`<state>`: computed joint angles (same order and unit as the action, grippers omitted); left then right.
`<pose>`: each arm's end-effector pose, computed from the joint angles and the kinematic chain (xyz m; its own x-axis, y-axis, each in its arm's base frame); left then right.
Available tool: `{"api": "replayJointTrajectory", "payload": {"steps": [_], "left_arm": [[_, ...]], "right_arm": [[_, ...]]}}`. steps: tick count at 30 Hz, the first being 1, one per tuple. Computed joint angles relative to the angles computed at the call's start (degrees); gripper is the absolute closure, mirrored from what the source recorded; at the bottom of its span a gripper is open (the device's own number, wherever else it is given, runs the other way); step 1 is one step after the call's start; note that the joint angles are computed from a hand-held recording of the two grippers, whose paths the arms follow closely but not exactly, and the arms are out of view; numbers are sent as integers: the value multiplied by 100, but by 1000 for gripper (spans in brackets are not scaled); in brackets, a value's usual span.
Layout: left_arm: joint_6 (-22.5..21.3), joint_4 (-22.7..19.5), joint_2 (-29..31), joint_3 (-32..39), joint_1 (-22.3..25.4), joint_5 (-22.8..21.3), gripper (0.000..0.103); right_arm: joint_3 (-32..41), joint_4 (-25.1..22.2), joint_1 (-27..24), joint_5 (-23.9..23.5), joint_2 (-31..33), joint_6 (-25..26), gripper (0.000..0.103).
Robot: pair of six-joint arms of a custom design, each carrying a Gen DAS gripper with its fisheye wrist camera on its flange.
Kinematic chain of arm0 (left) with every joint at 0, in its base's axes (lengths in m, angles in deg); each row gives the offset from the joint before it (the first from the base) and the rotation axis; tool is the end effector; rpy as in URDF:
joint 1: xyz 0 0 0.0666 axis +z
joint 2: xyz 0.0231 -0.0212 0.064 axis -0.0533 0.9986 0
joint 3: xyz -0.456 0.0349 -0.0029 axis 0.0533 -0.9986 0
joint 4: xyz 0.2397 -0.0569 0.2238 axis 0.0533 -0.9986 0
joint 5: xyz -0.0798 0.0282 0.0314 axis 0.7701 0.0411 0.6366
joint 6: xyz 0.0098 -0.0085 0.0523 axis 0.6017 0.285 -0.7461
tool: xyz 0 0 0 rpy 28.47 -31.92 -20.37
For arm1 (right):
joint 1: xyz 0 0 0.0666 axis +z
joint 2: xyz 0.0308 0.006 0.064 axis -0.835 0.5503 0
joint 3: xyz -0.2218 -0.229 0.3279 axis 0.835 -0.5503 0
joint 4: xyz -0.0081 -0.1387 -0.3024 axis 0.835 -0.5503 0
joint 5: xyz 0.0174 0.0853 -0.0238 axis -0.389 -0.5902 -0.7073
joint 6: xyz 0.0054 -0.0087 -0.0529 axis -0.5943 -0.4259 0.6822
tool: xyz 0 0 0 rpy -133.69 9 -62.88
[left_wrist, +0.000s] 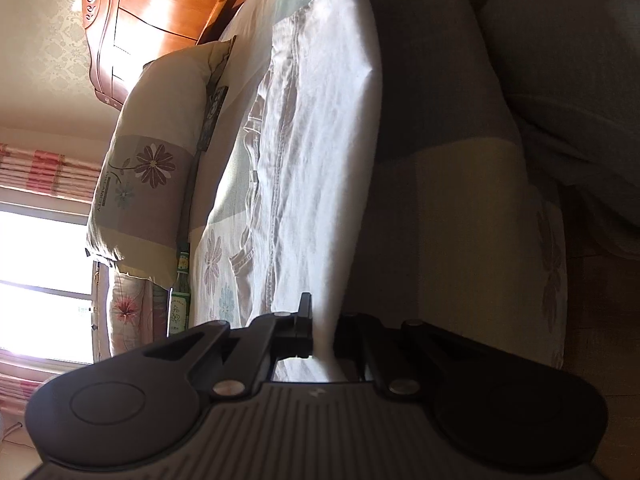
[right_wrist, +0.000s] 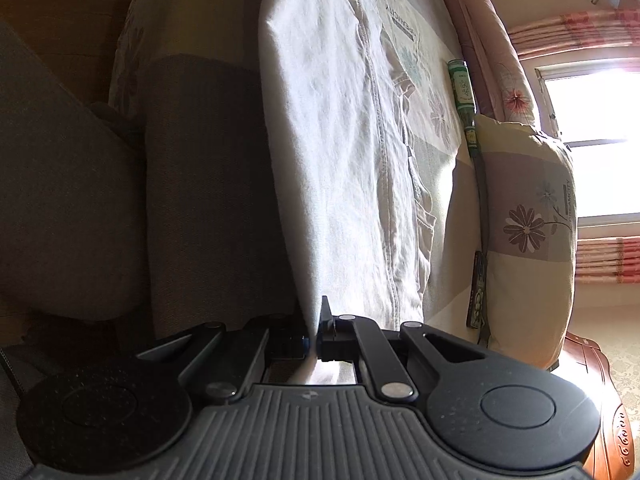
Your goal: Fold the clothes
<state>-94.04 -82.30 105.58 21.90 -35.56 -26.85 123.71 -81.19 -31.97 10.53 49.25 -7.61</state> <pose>0.4059 -0.2502 0.2932 0.2249 0.9686 -0.1060 0.5881 -0.0482 0.8073 0.3616 0.1485 0.3017 -0.2975 -0.9520 -0.0719 -0.6617 0.2599 -0.7033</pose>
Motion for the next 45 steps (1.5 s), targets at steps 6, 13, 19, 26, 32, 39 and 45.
{"api": "replayJointTrajectory", "payload": {"steps": [6,13,19,26,32,39,45], "left_arm": [[367,-109,64,-96,-47,-71,103],[631,-1076,-313,-2,113,319,96],[1748,-2678,-858,566,566,1191,91],[3521,-2593,-536,967,668,1874,84],[4254,-2559,-258,693,830,2064,82],[5082,-2429,-512,517,1234,1973,55],[6029,-2098,-154,872,1302,2302,38]], "right_arm": [[63,-390,61,-92,68,-966,95],[319,-1410,-206,-511,-238,-1549,82],[336,-1999,-681,-855,-1006,-2080,44],[605,-1593,-1035,-1496,-759,-3926,19],[372,-1083,-1039,-2084,-246,-5220,19],[91,-1119,-1280,-2119,-377,-5810,16],[101,-397,-1379,-2467,-393,-6611,7]]}}
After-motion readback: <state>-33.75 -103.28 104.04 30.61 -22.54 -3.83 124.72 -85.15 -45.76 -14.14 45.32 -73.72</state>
